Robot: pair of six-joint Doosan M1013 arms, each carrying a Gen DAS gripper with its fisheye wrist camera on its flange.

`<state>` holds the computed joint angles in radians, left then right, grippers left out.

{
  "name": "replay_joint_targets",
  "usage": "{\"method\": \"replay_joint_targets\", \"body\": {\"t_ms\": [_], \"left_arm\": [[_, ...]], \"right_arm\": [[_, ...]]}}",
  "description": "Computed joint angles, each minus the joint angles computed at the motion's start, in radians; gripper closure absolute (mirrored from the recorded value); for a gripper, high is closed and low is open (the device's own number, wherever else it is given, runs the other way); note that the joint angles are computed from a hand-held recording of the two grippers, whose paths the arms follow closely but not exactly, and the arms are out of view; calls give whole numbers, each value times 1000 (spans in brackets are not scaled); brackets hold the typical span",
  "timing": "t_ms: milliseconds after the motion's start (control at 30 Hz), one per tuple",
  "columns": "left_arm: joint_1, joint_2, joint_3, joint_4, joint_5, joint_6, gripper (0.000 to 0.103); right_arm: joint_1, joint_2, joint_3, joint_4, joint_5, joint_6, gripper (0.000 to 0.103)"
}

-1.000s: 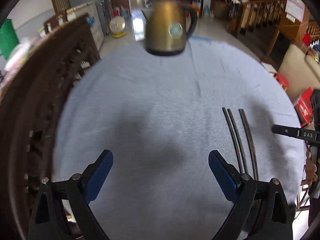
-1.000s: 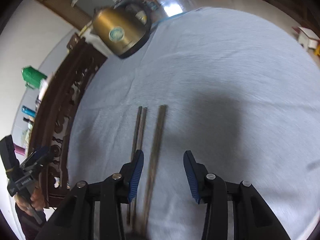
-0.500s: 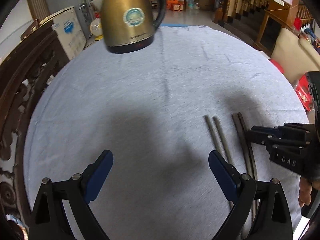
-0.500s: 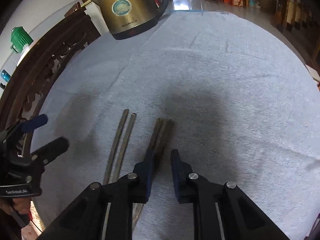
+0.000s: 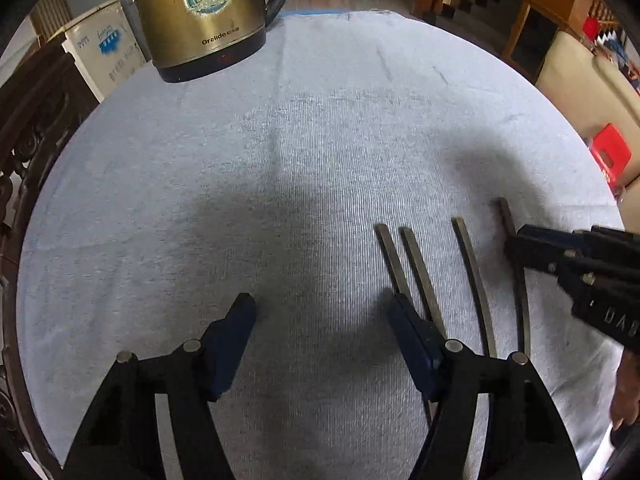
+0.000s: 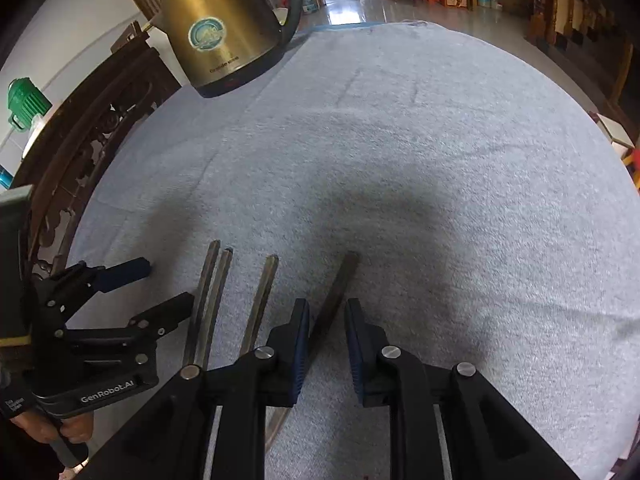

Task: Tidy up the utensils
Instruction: 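Close the right gripper on a chopstick while the left gripper grasps another chopstick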

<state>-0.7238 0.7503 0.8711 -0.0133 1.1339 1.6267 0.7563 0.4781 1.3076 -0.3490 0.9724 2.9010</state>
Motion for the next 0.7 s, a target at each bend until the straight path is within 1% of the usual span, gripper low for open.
{"method": "replay_joint_targets", "body": {"t_ms": [167, 267, 300, 400, 467, 533, 600, 633, 700], "left_arm": [[0, 42, -78, -20, 57, -36, 32], [2, 48, -91, -47, 64, -42, 32], [3, 47, -91, -53, 63, -43, 32], [3, 44, -90, -67, 60, -42, 32], [5, 26, -61, -84, 37, -32, 32], [3, 15, -43, -90, 29, -16, 32], [-4, 0, -14, -76, 15, -4, 32], [-9, -1, -9, -55, 17, -5, 32], [-11, -4, -1, -50, 9, -5, 30]], "right_arm": [[-5, 13, -21, 2, 14, -25, 82], [-3, 30, -48, -5, 51, -60, 89], [0, 34, -55, -14, 65, -69, 89], [1, 26, -38, -22, 41, -58, 89], [2, 17, -21, -26, 19, -42, 88], [4, 4, 1, -30, -10, -29, 89], [6, -11, 28, -30, -43, -8, 89], [7, -14, 33, -31, -50, 0, 89], [10, -21, 46, -35, -64, 11, 89]]}}
